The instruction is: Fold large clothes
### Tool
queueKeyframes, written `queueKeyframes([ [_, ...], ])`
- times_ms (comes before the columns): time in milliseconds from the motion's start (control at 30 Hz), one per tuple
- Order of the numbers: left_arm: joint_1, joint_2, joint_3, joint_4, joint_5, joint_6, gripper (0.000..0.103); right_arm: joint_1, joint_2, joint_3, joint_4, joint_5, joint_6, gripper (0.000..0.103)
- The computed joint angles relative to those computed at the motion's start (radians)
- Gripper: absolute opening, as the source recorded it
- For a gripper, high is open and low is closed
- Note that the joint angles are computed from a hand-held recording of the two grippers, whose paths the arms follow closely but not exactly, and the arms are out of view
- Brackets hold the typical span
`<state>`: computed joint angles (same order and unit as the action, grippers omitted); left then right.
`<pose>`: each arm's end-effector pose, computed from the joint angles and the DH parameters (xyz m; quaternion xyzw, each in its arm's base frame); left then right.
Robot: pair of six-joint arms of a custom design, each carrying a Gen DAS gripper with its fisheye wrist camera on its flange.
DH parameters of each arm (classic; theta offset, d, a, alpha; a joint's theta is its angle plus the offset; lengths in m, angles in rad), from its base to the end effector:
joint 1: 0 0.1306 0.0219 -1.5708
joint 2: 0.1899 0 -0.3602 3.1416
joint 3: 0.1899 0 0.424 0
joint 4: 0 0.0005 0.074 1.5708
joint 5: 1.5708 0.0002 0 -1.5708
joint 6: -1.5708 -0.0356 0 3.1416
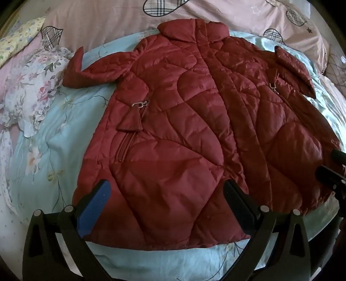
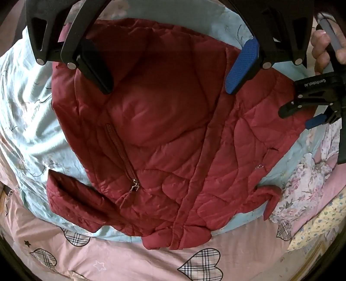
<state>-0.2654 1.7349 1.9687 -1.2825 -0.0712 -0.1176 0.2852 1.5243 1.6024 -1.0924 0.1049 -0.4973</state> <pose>0.5927 -0.1590 0.4717 0.1748 0.9496 0.0152 0.2598 0.5325 0.1517 0.4272 0.1160 0.9533 0.0580 0.2728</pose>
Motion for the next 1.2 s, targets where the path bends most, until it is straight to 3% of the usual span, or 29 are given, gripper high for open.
queueKeyframes([
  [767, -0.013, -0.005, -0.018, 0.019, -0.001, 0.012, 0.103, 0.000, 0.014, 0.027, -0.014, -0.006, 0.002, 0.103],
  [1200, -0.009, -0.002, -0.021, 0.027, -0.006, -0.001, 0.103, -0.001, 0.007, 0.004, 0.032, 0.034, 0.032, 0.103],
])
